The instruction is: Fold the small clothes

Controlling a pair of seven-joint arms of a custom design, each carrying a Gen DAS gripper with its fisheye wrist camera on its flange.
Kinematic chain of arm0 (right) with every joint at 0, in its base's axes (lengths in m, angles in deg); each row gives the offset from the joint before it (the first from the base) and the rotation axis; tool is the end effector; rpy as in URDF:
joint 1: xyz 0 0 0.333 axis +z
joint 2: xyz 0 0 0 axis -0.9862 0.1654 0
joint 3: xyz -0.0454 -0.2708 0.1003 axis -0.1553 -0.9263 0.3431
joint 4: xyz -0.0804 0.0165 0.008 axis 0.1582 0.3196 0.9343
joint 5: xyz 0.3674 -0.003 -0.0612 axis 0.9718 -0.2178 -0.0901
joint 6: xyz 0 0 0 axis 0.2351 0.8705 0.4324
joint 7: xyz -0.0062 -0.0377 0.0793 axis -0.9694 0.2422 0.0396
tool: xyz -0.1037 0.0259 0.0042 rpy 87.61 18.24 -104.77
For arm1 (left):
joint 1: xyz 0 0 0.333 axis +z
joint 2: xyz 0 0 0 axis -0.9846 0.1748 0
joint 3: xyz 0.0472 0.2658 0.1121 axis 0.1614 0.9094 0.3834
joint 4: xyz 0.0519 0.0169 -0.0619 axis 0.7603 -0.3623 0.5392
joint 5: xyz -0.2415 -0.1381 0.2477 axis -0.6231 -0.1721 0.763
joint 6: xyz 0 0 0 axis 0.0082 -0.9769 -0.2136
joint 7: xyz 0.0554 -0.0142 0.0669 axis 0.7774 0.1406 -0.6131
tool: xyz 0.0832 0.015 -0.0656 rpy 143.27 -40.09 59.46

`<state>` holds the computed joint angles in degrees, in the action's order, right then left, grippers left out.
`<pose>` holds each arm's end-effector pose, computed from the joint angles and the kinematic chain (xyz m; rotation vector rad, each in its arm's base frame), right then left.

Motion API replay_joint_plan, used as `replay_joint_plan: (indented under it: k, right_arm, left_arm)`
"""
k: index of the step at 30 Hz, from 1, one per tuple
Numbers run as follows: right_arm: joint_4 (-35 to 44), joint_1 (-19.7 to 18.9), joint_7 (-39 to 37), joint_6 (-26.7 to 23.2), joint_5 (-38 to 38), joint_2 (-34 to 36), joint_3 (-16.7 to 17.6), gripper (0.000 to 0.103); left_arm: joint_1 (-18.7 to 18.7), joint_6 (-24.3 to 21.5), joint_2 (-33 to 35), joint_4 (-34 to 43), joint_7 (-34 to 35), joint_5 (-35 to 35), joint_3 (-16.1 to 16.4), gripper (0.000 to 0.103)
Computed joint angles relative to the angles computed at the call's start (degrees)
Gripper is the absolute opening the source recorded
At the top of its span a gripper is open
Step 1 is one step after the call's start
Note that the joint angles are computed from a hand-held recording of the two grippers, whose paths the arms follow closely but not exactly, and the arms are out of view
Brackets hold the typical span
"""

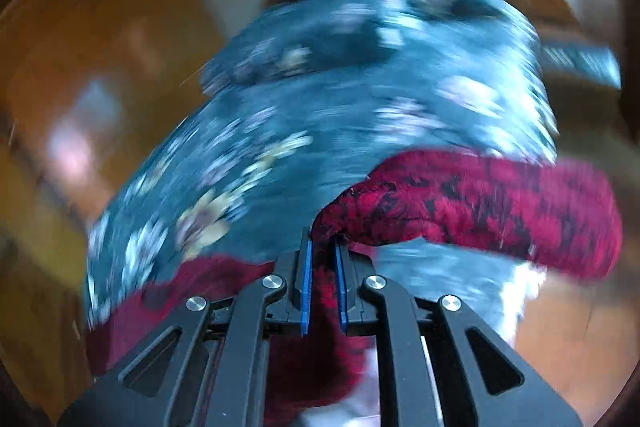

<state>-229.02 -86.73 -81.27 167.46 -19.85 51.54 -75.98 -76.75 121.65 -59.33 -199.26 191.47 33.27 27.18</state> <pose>0.4579 0.0674 0.4657 -0.8462 2.1628 -0.7424 0.5908 -0.0630 0.4277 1.5037 -2.5525 1.0100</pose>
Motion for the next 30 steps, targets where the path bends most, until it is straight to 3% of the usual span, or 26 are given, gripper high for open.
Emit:
replay_joint_plan:
  k: [5,7,8,9,11,13,16,21,25,27,28,29,30]
  right_arm:
    - [14.55,9.60,-16.35,-5.04,5.14,14.33,2.71,0.009]
    - [21.39,13.54,-24.95,-7.22,9.53,21.98,3.74,0.009]
    - [22.96,14.73,-27.09,-7.54,10.55,24.07,3.69,0.009]
    - [26.05,16.22,-31.09,-8.67,12.67,27.64,4.24,0.009]
    - [31.56,18.91,-37.82,-11.43,15.93,33.64,5.11,0.010]
    - [32.10,20.23,-39.12,-10.21,17.73,35.25,4.54,0.025]
    - [28.35,22.15,-35.07,-4.34,18.01,33.32,2.15,0.041]
    - [13.10,25.17,-23.90,1.10,15.44,20.51,-3.43,0.044]
    - [1.74,22.47,-12.31,1.51,12.16,10.63,-3.33,0.045]
    - [-2.09,20.77,-10.78,0.50,13.43,7.39,-2.32,0.046]
    - [-3.27,19.66,-9.89,0.20,13.74,6.45,-1.86,0.045]
    - [-4.03,18.67,-9.66,0.63,14.20,5.74,-1.57,0.045]
    - [-4.20,17.27,-8.74,1.39,13.90,5.57,-1.13,0.045]
  left_arm:
    - [0.60,-1.94,2.93,4.29,-1.26,-1.45,-0.27,0.016]
    - [1.05,-3.26,4.98,6.96,-3.17,-1.75,-0.50,0.027]
    - [1.22,-3.01,5.58,7.68,-3.93,-2.00,-0.70,0.043]
    - [1.42,-2.40,5.90,7.99,-4.22,-2.55,-0.98,0.052]
    - [1.81,-2.23,7.72,10.38,-5.52,-3.12,-1.41,0.054]
    - [2.35,-3.55,9.95,13.42,-7.71,-2.91,-1.74,0.054]
    - [2.93,-4.37,13.57,18.11,-10.69,-1.99,-2.40,0.054]
    - [2.47,-5.66,22.66,29.17,-22.09,4.10,-2.77,0.054]
    - [2.92,-6.55,27.84,35.42,-26.77,7.50,-4.43,0.054]
    - [2.97,-7.53,29.82,38.20,-26.68,9.03,-5.62,0.040]
    - [2.05,-7.06,30.46,39.19,-27.01,10.93,-5.48,0.040]
    - [1.64,-6.43,30.76,39.57,-26.95,12.05,-5.65,0.032]
    - [1.03,-6.15,31.30,40.44,-26.68,13.54,-5.73,0.018]
